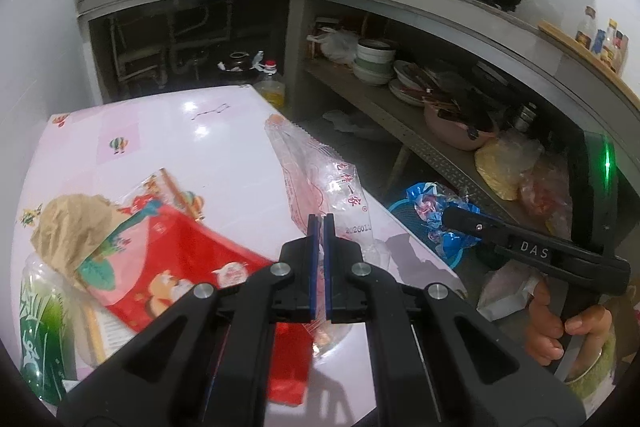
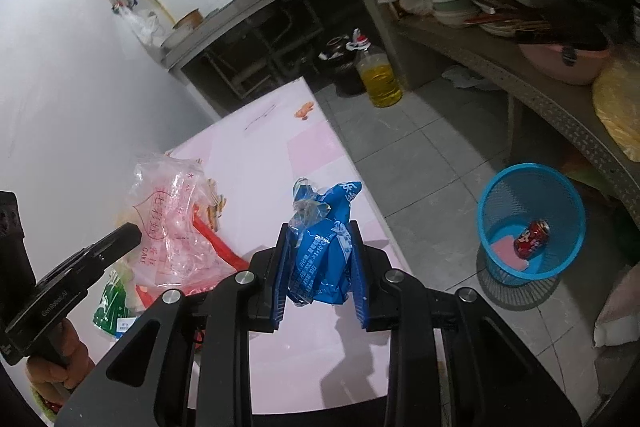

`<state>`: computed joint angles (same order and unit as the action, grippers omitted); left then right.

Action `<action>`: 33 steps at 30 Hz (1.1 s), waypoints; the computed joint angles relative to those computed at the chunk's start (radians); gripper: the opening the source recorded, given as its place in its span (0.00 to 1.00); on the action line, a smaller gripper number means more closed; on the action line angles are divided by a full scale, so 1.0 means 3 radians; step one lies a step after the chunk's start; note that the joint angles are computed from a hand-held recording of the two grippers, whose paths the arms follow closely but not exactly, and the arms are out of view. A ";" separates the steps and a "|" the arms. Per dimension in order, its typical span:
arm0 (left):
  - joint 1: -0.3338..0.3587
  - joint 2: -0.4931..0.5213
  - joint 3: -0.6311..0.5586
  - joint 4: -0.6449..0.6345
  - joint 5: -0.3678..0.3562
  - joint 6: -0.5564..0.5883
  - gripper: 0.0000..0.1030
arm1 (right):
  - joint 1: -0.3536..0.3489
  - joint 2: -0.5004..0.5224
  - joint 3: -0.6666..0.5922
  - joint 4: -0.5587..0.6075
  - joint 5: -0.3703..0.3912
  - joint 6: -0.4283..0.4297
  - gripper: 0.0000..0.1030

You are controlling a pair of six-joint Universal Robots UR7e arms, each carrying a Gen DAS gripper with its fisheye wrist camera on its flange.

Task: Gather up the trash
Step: 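Carry both wrappers to the blue wastebasket and open both grippers above it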

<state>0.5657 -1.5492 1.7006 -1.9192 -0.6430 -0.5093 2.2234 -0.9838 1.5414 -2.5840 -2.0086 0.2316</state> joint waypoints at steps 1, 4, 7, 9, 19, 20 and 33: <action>0.0002 0.0029 -0.0011 -0.0031 -0.0020 0.0033 0.01 | -0.0006 -0.0020 0.0018 -0.0015 -0.0016 0.0007 0.26; 0.0015 0.0143 -0.0055 -0.0152 -0.0089 0.0161 0.01 | -0.0026 -0.0088 0.0090 -0.0077 -0.0079 0.0039 0.26; 0.0048 0.0278 -0.0128 -0.0267 -0.0205 0.0295 0.01 | -0.0050 -0.0173 0.0179 -0.0162 -0.0183 0.0069 0.26; 0.0089 0.0408 -0.0210 -0.0339 -0.0341 0.0386 0.01 | -0.0069 -0.0239 0.0250 -0.0249 -0.0280 0.0109 0.26; 0.0394 0.1340 -0.0970 -0.0176 -0.1005 0.0771 0.01 | -0.0289 -0.0602 0.0697 -0.0572 -0.1096 0.0457 0.26; 0.0441 0.1476 -0.1094 -0.0071 -0.1053 0.0761 0.01 | -0.0348 -0.0630 0.0738 -0.0538 -0.1126 0.0537 0.26; 0.0819 0.2816 -0.2422 0.0777 -0.1298 0.0824 0.01 | -0.1097 -0.0408 0.0842 -0.0610 -0.0734 0.0717 0.26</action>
